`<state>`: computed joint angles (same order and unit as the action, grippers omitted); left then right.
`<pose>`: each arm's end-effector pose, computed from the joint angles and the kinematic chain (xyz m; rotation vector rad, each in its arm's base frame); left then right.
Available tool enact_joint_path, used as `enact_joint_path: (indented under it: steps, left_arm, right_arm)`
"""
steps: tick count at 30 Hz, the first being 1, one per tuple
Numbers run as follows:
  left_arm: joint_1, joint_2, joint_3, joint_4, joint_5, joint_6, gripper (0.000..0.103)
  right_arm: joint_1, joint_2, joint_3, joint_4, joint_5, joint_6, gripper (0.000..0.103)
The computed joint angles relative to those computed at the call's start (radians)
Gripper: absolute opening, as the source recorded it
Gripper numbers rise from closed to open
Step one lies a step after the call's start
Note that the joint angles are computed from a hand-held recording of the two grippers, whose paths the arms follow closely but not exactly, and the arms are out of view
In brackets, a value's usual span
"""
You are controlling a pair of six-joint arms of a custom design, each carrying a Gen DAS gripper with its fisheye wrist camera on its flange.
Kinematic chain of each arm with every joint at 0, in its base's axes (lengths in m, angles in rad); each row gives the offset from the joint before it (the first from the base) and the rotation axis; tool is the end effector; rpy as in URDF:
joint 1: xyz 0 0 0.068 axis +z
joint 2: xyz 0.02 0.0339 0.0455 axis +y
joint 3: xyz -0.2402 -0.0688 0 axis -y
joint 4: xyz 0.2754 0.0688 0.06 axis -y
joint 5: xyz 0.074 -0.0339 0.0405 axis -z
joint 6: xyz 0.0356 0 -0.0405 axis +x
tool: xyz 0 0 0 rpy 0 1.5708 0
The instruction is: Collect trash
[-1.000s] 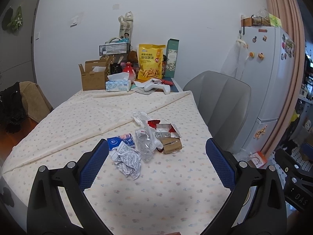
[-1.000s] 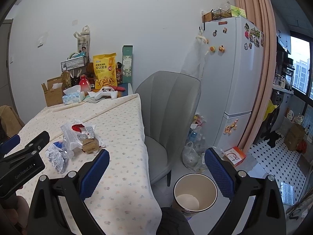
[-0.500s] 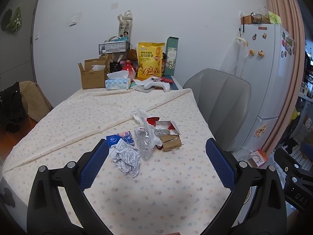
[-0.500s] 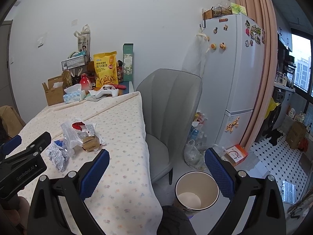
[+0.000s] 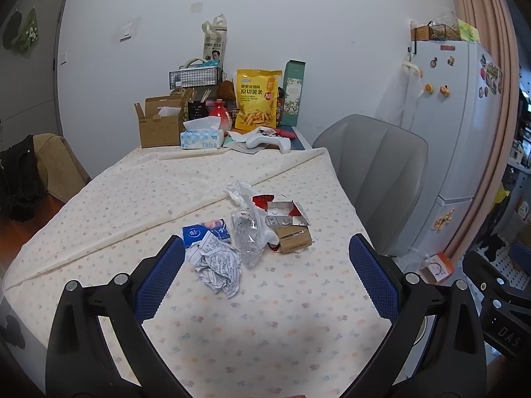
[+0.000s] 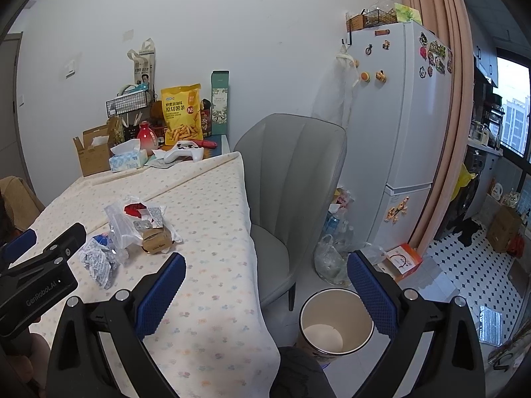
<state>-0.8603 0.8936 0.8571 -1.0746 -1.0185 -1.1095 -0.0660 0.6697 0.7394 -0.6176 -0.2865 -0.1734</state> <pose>0.1456 -0.1228 0.2675 -0.5208 2.0019 0.2334 0.1948 -0.0028 0.2853 -0.2813 2.0790 0.1593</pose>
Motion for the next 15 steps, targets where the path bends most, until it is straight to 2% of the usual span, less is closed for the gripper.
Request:
enact_joint_path:
  steps: [15]
  left_arm:
    - [0.007,0.009,-0.005,-0.003,0.006,-0.026,0.099]
  right_arm:
    - [-0.002,0.011,-0.020,0.009,-0.009,-0.002,0.095]
